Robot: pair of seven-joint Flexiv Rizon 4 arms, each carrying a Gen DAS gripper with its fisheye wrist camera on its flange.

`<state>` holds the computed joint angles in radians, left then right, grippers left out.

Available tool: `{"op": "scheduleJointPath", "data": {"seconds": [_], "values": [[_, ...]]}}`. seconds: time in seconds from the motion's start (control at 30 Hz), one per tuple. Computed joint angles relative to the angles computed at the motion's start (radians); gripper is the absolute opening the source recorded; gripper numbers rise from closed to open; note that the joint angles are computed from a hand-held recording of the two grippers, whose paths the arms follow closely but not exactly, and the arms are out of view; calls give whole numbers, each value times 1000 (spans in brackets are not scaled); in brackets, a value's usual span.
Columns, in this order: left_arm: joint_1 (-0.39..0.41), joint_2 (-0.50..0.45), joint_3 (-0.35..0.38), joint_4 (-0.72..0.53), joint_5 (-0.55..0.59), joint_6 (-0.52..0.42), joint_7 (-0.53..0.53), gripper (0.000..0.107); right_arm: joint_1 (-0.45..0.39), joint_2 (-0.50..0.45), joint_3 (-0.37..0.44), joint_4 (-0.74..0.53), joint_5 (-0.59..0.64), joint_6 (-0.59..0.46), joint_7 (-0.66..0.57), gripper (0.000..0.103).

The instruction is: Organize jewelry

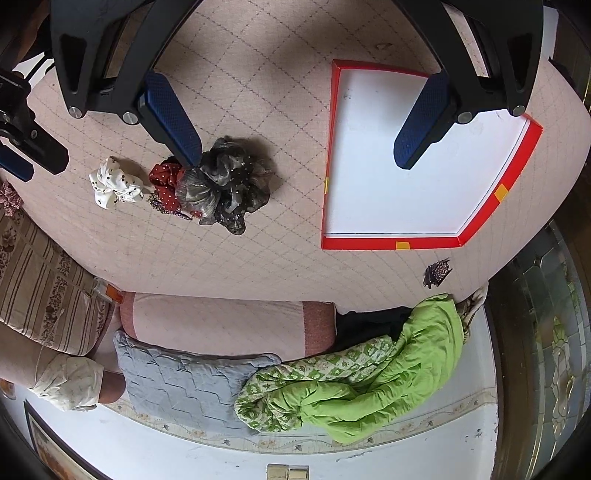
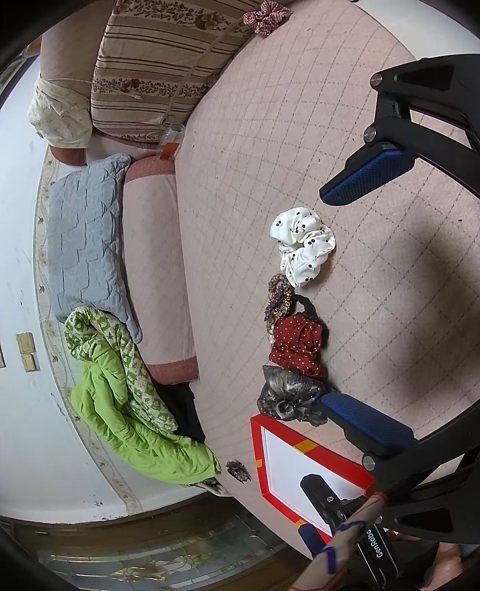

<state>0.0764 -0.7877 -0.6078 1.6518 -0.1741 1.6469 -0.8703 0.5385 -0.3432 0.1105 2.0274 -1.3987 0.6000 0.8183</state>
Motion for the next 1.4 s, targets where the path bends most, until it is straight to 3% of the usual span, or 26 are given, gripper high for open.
{"op": "scheduleJointPath", "data": {"seconds": [0.97, 1.1, 1.2, 1.33, 1.4], "values": [[-84, -14, 95, -57, -38, -52, 9, 103, -31, 5, -4, 17, 1, 85, 21, 103], [-69, -30, 67, -104, -68, -141, 58, 103, -31, 7, -5, 22, 1, 78, 21, 103], [-67, -49, 42, -170, -117, -268, 117, 102, -33, 16, -2, 35, 5, 72, 30, 103], [-162, -82, 149, -315, -159, -452, 99, 80, -41, 34, 1, 61, -10, 77, 69, 103], [-208, -104, 202, -376, -171, -513, 81, 79, -49, 42, 3, 71, -23, 85, 89, 103]]}}
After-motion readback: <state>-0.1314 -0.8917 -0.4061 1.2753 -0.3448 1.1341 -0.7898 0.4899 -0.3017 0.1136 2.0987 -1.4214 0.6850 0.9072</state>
